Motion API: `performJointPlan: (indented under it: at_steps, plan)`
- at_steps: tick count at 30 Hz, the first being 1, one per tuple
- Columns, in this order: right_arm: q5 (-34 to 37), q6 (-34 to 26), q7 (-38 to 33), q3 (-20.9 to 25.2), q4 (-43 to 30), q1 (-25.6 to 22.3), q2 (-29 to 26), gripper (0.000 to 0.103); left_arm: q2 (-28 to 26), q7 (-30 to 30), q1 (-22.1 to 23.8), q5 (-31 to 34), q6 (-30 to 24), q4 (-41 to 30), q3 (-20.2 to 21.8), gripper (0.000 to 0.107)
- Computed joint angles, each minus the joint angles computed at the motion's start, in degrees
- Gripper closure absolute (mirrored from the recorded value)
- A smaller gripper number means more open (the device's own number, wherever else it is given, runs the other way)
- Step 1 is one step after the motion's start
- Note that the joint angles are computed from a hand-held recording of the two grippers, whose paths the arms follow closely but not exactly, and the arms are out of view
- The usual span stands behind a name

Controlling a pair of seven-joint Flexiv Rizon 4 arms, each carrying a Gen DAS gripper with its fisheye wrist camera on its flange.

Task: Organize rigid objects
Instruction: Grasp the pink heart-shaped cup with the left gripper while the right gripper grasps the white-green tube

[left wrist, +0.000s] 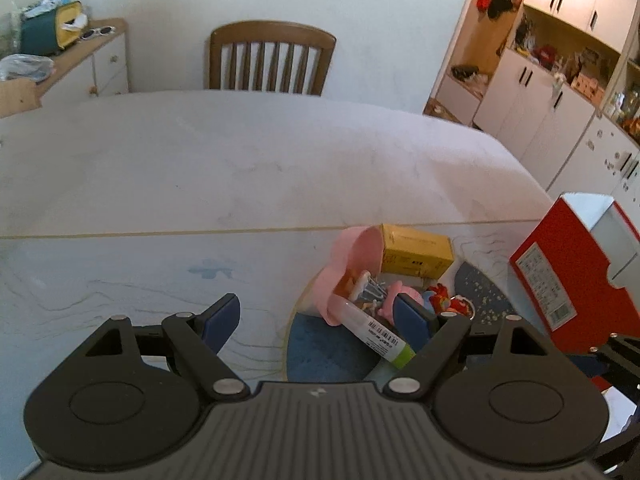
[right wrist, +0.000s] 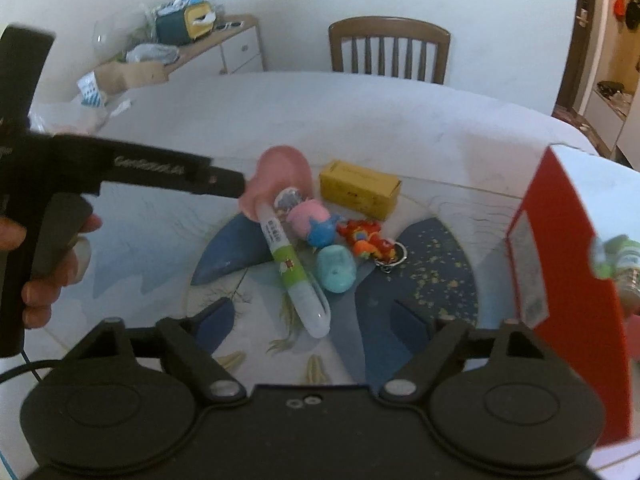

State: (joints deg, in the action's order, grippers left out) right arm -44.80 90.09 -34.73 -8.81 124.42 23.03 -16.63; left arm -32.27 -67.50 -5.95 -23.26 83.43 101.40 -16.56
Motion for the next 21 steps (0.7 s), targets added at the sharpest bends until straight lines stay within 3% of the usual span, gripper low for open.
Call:
performJointPlan:
  at_steps: [7, 15, 21]
  plan:
    - [5.23, -1.66, -6.16, 4.35, -2.5, -2.35, -2.68, 0.027, -3.6, -0.38, -1.4, 1.23, -0.9, -4.48, 1.42, 0.023]
    - [9.49, -2.25, -9.38, 4.4, -3.43, -1.15, -4.05, 0.033, -6.42, -0.57, -1.79, 1.45, -2.14, -8.4, 0.75, 0.024]
    - [12.78, -3.12, -12.56, 6.16, -4.42, -1.63, -4.93, 0.037, -8.51, -4.16, -3.26, 0.51, -4.52, -11.7, 2.22, 0.024]
